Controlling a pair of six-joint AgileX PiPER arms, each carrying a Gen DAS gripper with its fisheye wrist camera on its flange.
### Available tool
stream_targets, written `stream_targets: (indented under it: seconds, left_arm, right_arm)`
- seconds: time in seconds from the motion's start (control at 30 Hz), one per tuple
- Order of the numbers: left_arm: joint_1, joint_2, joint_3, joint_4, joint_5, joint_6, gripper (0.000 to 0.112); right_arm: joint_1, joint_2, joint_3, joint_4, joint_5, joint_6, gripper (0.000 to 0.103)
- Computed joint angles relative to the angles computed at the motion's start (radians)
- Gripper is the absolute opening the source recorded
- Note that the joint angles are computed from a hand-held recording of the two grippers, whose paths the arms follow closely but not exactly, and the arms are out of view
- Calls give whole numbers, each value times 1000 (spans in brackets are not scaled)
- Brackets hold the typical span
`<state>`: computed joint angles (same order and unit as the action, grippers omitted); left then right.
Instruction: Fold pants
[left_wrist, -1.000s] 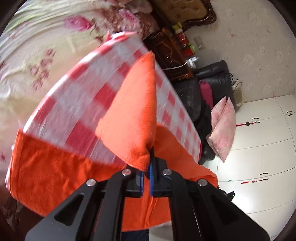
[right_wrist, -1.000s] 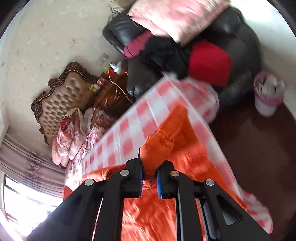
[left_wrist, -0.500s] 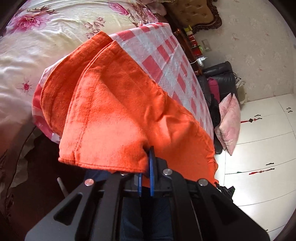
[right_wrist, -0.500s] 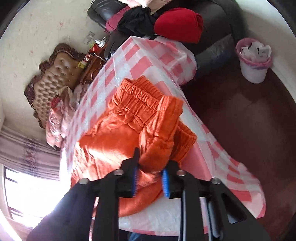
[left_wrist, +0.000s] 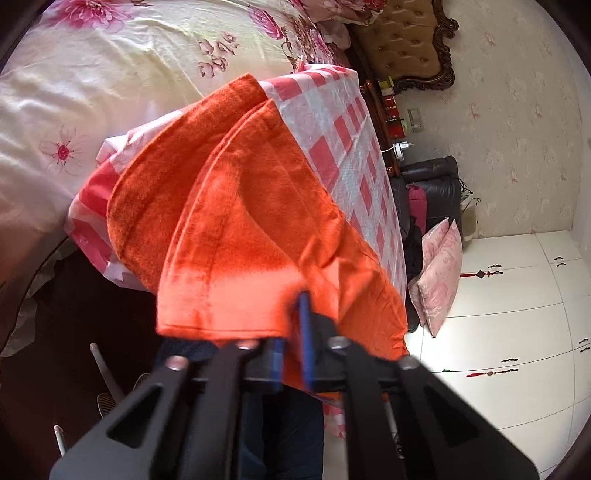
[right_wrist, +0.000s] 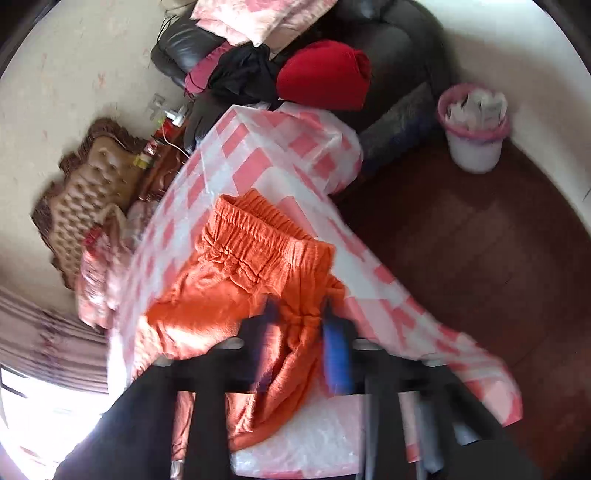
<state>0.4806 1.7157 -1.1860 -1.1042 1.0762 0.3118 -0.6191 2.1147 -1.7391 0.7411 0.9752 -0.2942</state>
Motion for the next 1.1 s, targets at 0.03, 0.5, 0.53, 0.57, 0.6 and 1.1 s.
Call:
stream_targets:
  seconds: [0.03,0.5,0.53,0.57,0.6,1.1]
  left_arm:
    - [3,1,-18,13,-4,-12,1]
    - [136,0,128,-134,41,174,32]
    - [144,15,126,-153,50,178,32]
    - [142,24,115,-150,48,168,29]
    - [125,28,90,-108,21,140,7]
    - [47,-63,-30,426,-132,-83,1]
  right_arm:
    - [7,-2,-1,-4,-2,-8,20]
    - [67,-55,88,-179,-132,22,19]
    - [74,-55,80,-201,-131,37,19]
    - [86,-57,70,-233,-130,59,19]
    - [102,-61,65,-274,-135,80,19]
    - [256,-133,169,-476,-238,202,18]
